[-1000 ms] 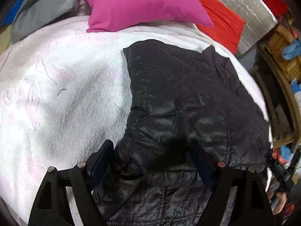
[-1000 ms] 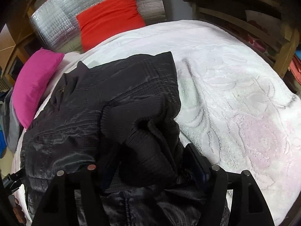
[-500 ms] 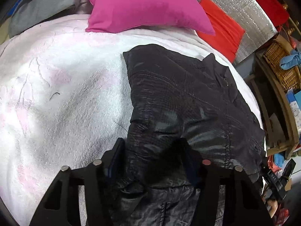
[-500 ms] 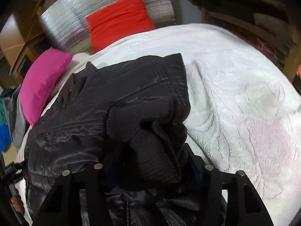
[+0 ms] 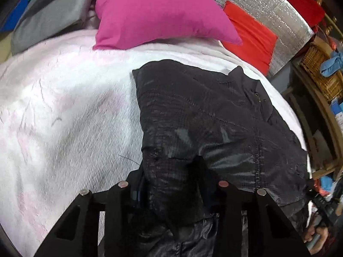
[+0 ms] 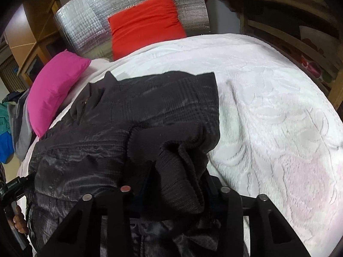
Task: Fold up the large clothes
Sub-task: 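Grasp the black jacket hem with both grippers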
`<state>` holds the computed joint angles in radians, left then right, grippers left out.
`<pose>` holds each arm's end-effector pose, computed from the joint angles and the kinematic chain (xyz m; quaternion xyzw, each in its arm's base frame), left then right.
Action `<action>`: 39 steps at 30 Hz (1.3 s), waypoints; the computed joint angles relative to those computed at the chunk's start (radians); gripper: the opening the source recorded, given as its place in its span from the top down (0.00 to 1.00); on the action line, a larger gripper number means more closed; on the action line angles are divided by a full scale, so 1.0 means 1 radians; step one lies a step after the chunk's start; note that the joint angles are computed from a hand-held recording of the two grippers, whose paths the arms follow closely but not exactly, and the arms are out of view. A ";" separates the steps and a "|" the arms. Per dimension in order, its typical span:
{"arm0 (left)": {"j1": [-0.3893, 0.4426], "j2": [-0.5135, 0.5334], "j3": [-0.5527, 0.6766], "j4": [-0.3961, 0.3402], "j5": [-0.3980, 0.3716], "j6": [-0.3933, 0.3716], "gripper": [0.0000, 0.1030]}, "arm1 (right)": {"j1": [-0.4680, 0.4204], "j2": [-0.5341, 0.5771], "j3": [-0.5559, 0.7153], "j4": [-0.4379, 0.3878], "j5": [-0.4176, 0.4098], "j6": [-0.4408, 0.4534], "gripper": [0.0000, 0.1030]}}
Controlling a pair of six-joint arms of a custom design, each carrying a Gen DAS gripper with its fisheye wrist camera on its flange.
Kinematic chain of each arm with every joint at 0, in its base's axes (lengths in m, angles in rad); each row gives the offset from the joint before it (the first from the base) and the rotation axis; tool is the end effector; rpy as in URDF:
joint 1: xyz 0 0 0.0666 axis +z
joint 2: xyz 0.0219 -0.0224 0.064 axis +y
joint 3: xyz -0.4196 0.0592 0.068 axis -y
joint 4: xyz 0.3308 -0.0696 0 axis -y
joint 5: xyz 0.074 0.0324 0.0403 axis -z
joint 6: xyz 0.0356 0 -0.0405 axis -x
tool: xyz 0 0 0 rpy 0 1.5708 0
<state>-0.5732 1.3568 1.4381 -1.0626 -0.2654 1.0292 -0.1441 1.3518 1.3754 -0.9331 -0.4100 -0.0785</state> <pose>0.3317 -0.2035 0.4918 -0.2518 0.9152 -0.1187 0.2913 0.3911 -0.0428 0.4785 0.0372 0.9276 0.1820 0.3240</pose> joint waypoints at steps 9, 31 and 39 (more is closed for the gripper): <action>0.035 0.046 0.050 -0.015 -0.047 -0.022 0.65 | 0.020 0.057 0.037 0.059 0.028 -0.047 0.65; -0.092 -0.048 -0.005 -0.171 -0.094 -0.013 0.41 | -0.055 -0.009 0.023 -0.138 -0.064 0.086 0.44; -0.259 -0.133 0.010 -0.286 -0.248 0.092 0.40 | -0.211 -0.164 -0.048 -0.204 -0.245 0.225 0.45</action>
